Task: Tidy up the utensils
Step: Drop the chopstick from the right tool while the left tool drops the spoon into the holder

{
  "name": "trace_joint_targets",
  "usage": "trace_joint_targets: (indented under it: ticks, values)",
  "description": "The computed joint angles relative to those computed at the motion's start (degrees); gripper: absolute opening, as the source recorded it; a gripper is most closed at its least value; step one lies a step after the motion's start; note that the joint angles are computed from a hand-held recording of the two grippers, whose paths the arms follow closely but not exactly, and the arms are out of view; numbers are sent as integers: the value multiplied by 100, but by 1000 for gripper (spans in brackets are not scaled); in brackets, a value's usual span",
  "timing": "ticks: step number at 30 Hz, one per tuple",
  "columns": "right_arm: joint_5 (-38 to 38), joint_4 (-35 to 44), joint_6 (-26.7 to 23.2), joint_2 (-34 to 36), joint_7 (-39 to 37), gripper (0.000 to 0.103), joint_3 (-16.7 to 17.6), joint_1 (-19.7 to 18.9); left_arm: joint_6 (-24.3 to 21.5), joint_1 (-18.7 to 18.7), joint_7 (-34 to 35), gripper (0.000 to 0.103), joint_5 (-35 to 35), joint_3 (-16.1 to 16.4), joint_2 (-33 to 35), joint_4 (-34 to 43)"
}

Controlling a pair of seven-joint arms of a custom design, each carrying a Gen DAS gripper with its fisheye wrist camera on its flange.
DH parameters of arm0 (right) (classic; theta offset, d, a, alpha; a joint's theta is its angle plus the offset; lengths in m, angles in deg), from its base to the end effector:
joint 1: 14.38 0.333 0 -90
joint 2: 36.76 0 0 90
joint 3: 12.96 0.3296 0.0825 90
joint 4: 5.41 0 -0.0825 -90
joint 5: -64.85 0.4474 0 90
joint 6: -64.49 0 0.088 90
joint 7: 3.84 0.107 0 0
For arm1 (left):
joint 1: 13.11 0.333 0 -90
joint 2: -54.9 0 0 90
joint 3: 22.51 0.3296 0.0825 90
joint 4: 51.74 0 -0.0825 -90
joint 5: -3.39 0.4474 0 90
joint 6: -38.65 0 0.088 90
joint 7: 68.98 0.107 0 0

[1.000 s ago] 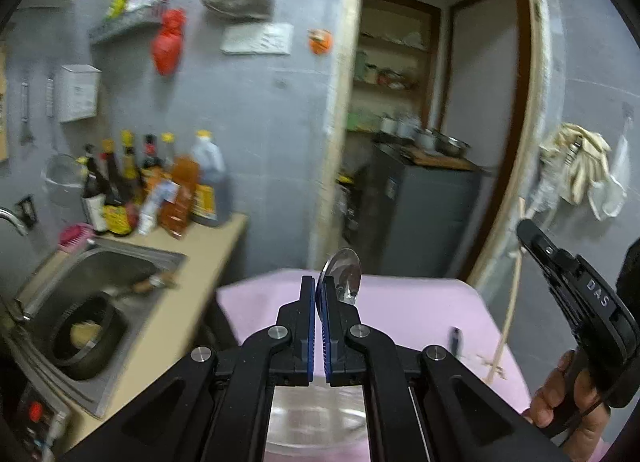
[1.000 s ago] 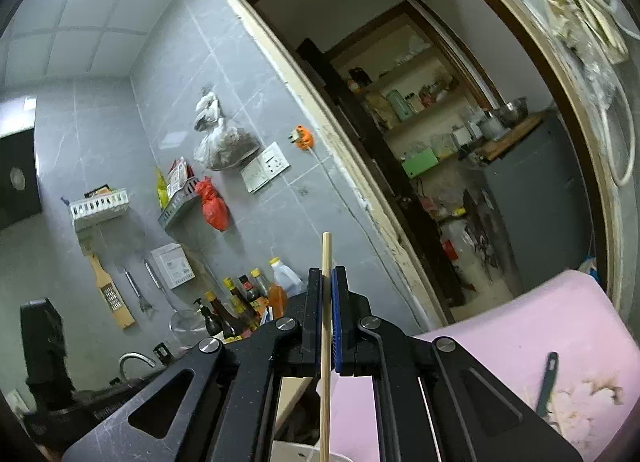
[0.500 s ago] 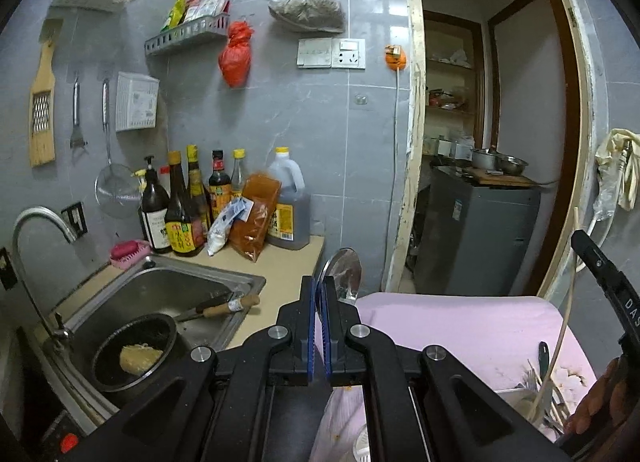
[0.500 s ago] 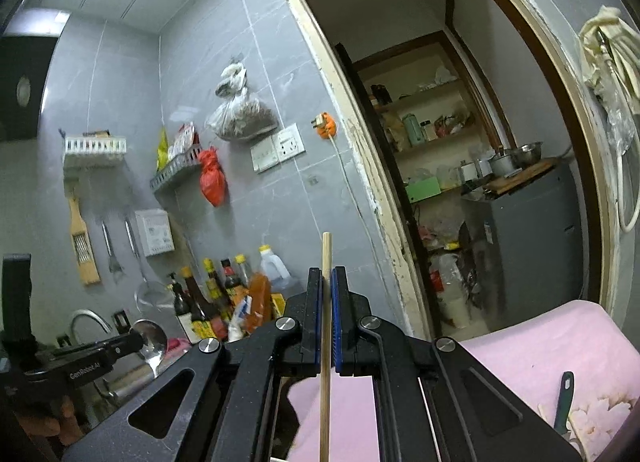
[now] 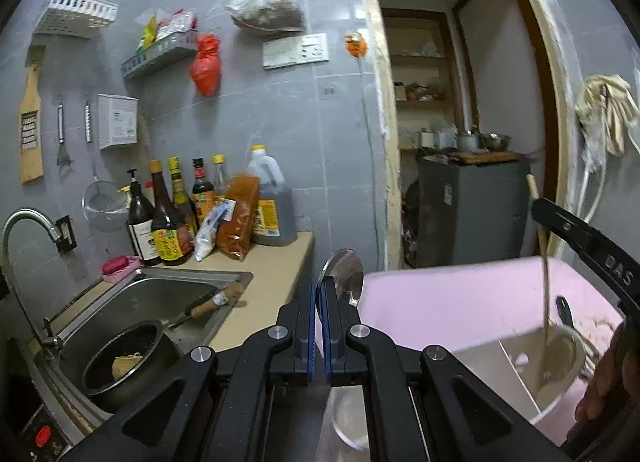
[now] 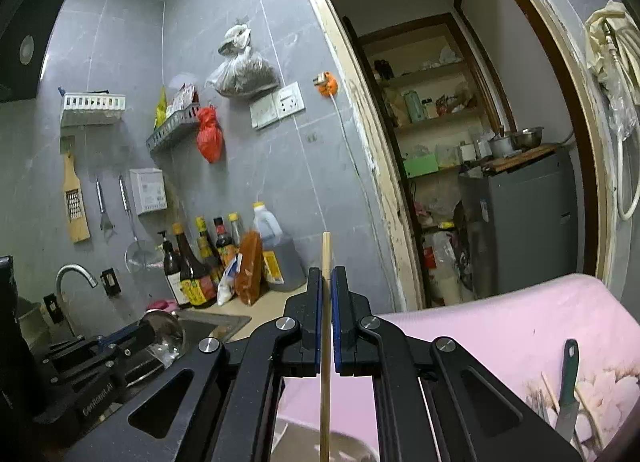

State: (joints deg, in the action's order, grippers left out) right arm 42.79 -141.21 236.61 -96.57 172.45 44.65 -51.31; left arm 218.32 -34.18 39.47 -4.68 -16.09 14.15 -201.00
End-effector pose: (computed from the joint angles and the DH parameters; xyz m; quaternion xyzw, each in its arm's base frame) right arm 0.4018 0.3331 0.5979 -0.3957 0.6219 -0.4406 0.5125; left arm 0.4203 -0.0876 0.6177 -0.4455 0.6811 -0.4507 0.3666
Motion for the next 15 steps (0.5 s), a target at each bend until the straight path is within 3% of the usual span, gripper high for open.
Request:
trace_joint_targets:
  ticks: [7,12,15]
  values:
    - [21,-194,-139,221,-73,4,-178,457,-590,-422,290,5,-276,363,-245,0]
    - [-48,-308,-273,503,-107,5,-427,897,-1646,-761,622,10,-856,704,-351,273]
    - [-99,-397,-387,694,-128,15,-684,1263,-2291,-724,595,10,-1205,731,-293,485]
